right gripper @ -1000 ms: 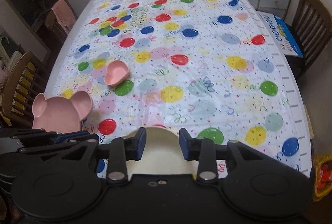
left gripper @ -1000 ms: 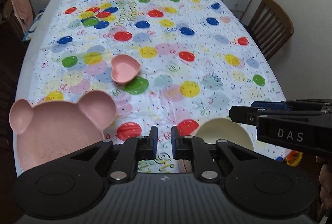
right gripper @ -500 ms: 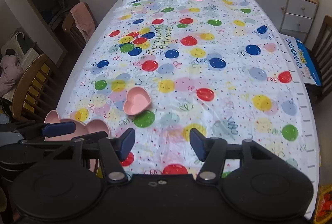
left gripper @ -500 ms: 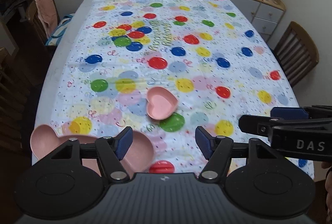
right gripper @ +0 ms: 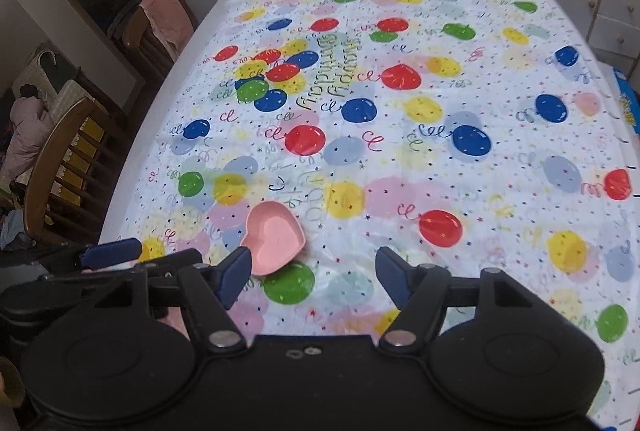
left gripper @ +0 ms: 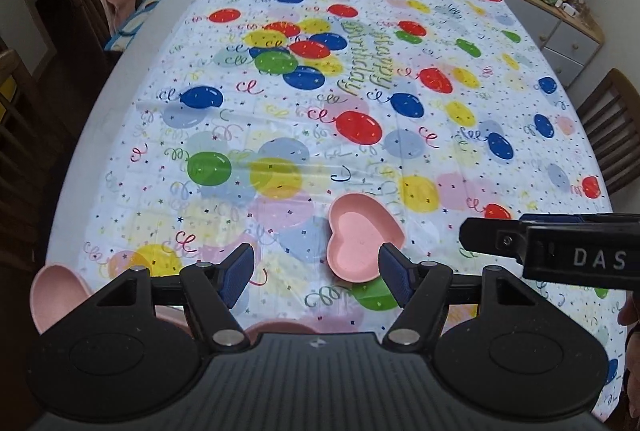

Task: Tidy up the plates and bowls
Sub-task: 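Move both grippers to the rim of the pink heart-shaped dish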

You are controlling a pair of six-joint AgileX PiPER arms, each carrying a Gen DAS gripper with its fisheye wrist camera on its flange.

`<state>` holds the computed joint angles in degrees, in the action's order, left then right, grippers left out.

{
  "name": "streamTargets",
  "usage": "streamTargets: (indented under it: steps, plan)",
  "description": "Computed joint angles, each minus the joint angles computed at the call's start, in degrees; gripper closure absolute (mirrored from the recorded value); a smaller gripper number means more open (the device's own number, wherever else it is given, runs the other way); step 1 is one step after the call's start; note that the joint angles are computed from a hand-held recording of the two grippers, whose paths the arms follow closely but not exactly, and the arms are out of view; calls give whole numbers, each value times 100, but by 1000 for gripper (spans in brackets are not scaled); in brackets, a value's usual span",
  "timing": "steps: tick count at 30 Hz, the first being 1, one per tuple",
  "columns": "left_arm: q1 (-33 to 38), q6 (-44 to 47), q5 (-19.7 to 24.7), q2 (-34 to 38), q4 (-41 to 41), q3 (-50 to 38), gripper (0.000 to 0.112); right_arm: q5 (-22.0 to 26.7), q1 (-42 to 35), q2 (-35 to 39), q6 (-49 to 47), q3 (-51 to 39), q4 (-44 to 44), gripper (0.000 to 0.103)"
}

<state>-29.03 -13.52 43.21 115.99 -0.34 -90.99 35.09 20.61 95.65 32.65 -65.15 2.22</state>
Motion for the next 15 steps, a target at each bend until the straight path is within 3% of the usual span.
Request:
streamTargets:
  steps: [6,10,14,15]
  plan:
    - [24,94,1,544,-138,-364,44,5,-324,877,-976,-568,813,43]
    - [32,125,-37,795,-153,-519,45,92,-411,1342,-1337,-913,1137,53]
    - [98,183,40,1015,-309,-709,66,175,-413,1712,-1600,-1186,1354,61]
    - [106,214,43,1052,-344,-732,70,203,-412,1794,-1678,-1249,1414,67]
